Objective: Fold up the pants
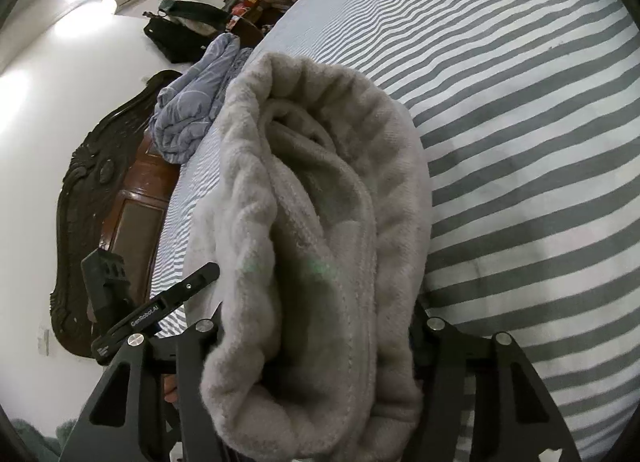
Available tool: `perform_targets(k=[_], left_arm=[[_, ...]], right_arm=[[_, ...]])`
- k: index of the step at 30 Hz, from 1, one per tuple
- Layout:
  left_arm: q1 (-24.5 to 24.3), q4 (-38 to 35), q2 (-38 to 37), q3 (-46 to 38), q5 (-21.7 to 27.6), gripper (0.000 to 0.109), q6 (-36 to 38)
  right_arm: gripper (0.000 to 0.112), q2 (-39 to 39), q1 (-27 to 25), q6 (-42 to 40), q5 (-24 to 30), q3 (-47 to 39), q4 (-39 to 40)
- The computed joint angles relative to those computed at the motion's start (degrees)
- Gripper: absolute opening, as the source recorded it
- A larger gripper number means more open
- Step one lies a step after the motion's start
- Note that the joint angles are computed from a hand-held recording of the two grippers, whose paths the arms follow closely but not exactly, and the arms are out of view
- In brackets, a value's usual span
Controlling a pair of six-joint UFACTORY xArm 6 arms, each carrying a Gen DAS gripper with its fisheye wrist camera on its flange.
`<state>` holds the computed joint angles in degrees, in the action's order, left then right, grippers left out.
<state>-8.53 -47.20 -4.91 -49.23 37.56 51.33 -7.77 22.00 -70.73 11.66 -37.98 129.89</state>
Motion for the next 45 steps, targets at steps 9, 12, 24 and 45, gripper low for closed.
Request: perform_targets(k=[9,12,24,45], left_arm=[[1.98,-0.50,-0.52,-1.25,3.22,0.022,-1.37],[2.60,-0.82,-1.05,-1.31,3.89,0.021,-0.85],[6.29,-4.14,-1.99,-2.58,7.60,0.019,1.51],[16.38,-3.29,9.27,-20.73,6.86,0.019,2.12]], right_arm=[[0.048,-1.79,2.97,4.48,-5.11,-2.20,-2.25],[0.047,-2.41,3.83,8.61,-6.53,-2.97,-5.93],[0.046,-4.07,6.12,20.94,-8.41,-3.82,-17.89],[0.045,16.91,5.84,30.91,0.07,-28.37,-32.45]])
